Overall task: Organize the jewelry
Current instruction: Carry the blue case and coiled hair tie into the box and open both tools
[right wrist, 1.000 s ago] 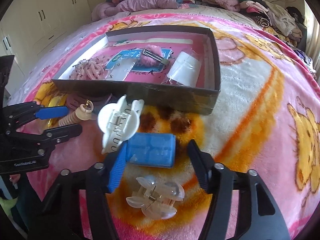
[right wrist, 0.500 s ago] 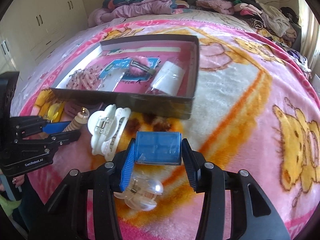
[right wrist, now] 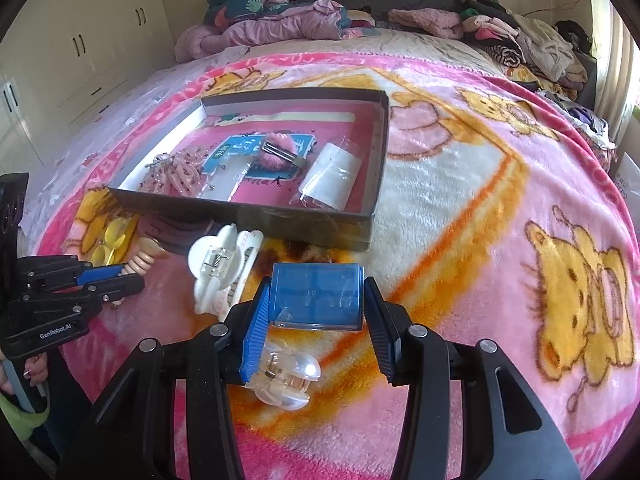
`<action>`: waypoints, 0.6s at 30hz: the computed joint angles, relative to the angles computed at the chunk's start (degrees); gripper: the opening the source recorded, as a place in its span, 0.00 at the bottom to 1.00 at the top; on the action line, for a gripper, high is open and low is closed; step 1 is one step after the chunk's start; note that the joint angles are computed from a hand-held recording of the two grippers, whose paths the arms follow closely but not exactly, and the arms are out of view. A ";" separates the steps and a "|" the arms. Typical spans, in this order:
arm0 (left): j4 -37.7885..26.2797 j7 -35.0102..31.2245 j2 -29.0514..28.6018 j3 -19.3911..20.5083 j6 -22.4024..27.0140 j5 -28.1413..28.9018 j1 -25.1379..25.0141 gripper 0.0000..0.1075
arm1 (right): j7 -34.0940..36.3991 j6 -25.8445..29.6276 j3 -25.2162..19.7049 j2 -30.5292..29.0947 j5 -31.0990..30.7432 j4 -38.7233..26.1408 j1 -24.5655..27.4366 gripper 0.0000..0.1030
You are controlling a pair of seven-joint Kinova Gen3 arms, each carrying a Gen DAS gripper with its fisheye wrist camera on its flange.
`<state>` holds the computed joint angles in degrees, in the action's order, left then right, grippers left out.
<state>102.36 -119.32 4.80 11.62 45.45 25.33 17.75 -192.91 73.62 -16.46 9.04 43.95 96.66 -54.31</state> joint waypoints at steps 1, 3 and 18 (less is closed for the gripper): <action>-0.11 -0.43 -0.23 -0.19 0.33 0.68 -0.39 0.10 | 0.21 0.21 -0.04 0.00 0.11 -0.27 -0.07 0.42; -0.26 -0.98 -0.67 -0.58 0.80 1.59 -1.02 0.10 | 0.59 0.77 -0.05 0.16 0.55 -1.01 -0.28 0.42; -2.34 -0.72 -1.84 -2.70 1.14 4.05 -4.20 0.10 | 6.24 -0.27 1.46 1.77 3.46 -5.90 -0.49 0.42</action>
